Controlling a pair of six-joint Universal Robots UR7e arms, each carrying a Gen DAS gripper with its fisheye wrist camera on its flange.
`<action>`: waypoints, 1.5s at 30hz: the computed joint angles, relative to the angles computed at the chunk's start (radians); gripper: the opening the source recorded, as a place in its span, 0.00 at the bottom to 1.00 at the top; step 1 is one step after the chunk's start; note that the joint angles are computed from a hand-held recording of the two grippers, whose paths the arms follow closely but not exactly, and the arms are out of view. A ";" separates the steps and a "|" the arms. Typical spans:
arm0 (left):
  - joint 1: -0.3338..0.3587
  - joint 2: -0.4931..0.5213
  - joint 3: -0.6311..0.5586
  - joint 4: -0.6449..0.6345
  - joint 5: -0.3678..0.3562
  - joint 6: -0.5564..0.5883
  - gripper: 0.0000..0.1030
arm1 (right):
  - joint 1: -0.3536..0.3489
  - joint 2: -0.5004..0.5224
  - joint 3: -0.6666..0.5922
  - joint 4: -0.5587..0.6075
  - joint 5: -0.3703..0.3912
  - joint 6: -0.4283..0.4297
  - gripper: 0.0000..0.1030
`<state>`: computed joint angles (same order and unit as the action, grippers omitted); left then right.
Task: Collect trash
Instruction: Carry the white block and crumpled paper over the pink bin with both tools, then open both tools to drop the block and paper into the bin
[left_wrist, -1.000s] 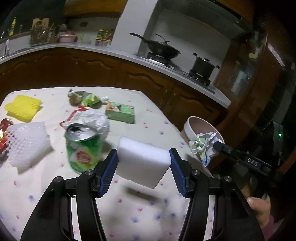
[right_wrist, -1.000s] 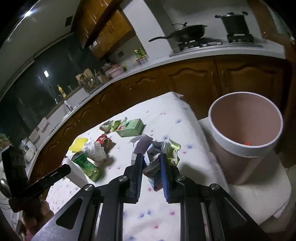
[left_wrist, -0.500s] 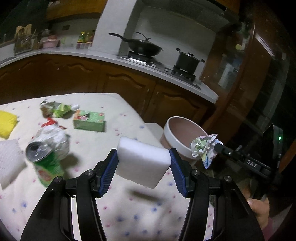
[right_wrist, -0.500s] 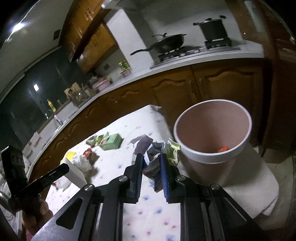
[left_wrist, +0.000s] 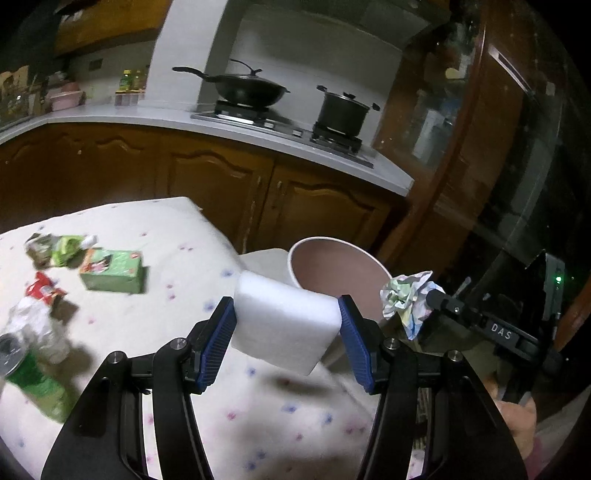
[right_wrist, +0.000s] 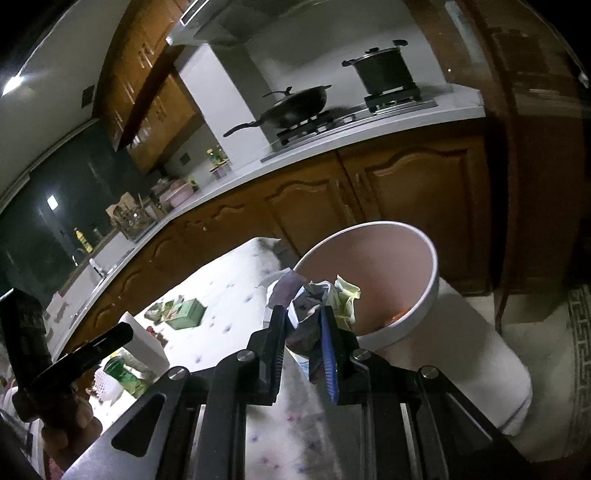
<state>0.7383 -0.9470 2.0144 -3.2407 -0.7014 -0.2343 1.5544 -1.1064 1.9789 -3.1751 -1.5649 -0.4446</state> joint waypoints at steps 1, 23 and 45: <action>0.007 0.016 -0.023 0.003 -0.010 0.009 0.54 | -0.002 0.001 -0.006 0.000 -0.001 -0.002 0.18; 0.139 0.306 -0.497 0.227 -0.146 0.104 0.56 | -0.035 0.109 -0.216 0.067 -0.025 0.013 0.18; 0.176 0.342 -0.547 0.309 -0.166 0.072 0.71 | -0.060 0.147 -0.276 0.124 -0.023 0.057 0.37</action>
